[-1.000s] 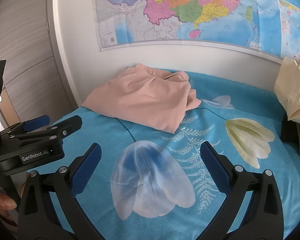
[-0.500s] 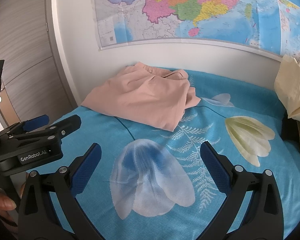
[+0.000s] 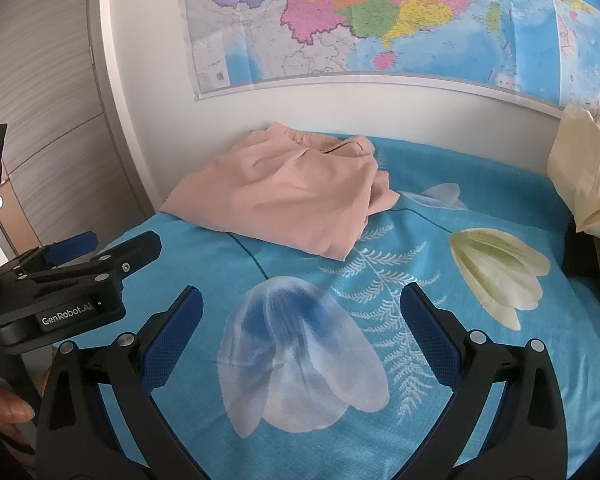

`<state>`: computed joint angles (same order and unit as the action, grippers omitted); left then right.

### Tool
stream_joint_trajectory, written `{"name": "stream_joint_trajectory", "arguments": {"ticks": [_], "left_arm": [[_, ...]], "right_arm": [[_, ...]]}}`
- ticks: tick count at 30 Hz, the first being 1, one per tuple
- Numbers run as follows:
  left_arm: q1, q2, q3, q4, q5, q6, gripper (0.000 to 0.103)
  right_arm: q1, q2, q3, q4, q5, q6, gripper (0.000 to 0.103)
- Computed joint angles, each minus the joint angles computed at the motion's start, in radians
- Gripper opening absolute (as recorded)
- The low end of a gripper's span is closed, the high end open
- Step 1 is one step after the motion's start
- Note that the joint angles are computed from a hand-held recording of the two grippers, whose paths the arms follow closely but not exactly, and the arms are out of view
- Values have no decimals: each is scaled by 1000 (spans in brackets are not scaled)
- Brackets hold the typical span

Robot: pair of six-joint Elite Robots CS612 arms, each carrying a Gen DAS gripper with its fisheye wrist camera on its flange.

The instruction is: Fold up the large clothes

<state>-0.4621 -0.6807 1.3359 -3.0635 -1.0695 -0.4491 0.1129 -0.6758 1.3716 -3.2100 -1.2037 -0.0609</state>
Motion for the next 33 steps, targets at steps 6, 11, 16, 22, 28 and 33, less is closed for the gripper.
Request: {"name": "stream_joint_trajectory", "arguments": {"ticks": [6,11,16,22,28,33], "left_arm": [[1,2,-4,8,-4,-1,97],[1,2,-5,9,-2,-1,97],[3,4,-8,14,-6,-2,97],[2,5,-9,17,-4,-5,97],[3,5,-9,18,-4,-6,97],[3,4,-9,24,-3,-6,97]], "right_arm": [[-1,0,-1,5,3,-2,98],[0,1,-2,5,2,2,98],[1,1,-3,7,-3,0,98],[2,1,-2,5,-1,0,98],[3,2,-2,3,-5,1,98],[2,2,-3,4,-1,2,98]]}}
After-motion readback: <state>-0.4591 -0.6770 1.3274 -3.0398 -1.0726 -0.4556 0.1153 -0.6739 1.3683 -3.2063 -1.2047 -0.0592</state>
